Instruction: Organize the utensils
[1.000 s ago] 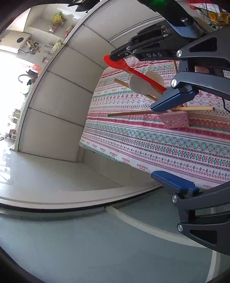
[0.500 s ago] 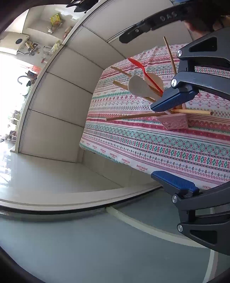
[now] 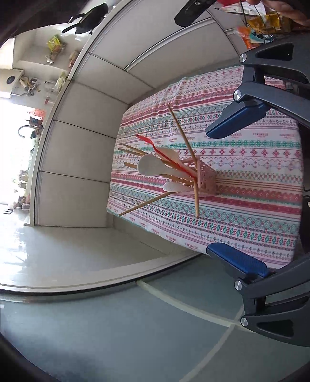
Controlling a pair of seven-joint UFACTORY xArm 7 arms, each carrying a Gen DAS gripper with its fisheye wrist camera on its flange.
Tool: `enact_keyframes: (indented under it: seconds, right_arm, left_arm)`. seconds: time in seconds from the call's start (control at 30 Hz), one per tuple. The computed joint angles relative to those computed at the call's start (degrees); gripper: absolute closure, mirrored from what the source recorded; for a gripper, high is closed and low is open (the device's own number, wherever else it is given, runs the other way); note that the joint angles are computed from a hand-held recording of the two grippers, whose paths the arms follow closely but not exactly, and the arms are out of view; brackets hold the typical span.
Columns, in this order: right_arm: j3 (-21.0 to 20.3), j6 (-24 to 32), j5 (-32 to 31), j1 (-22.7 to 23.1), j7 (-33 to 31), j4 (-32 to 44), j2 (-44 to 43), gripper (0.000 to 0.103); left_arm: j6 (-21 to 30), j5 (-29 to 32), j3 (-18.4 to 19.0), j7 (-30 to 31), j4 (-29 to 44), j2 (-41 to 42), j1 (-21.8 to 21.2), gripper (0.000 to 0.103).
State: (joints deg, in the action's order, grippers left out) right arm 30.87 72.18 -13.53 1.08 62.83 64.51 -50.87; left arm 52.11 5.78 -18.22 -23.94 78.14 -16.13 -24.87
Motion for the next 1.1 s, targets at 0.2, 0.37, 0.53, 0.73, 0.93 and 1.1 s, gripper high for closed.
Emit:
enact_keyframes:
  seconds: [0.2, 0.37, 0.53, 0.73, 0.93, 1.1]
  right_arm:
    - [2.1, 9.9, 2.1, 1.2, -1.0, 3.6, -2.6, 0.013]
    - [2.7, 15.5, 3.1, 0.1, -2.2, 5.7, -4.6, 0.009]
    - [2.3, 18.2, 4.6, -1.2, -3.2, 6.0, -6.5, 0.009]
    - [1.7, 17.8, 5.5, -2.6, -3.6, 5.6, -8.6, 0.009]
    - [1.0, 17.6, 5.7, -3.9, -5.1, 5.5, -9.0, 0.009]
    - [0.8, 16.6, 6.1, -4.6, -5.5, 5.1, -8.8, 0.009]
  left_arm:
    - [2.8, 3.0, -3.4, -1.8, -1.8, -5.8, -0.3, 0.0]
    - [3.5, 4.8, -5.7, -2.4, -1.3, -7.9, 0.0, 0.0]
    - [2.8, 4.5, -6.6, -1.9, -0.8, -8.5, -0.2, 0.0]
    - [2.9, 4.5, -7.4, -2.0, 0.2, -7.8, -0.3, 0.0]
    - [2.8, 5.7, -8.2, -3.1, 1.2, -6.7, -0.1, 0.0]
    - [3.0, 6.8, -8.4, -3.8, 2.0, -5.6, -0.2, 0.0]
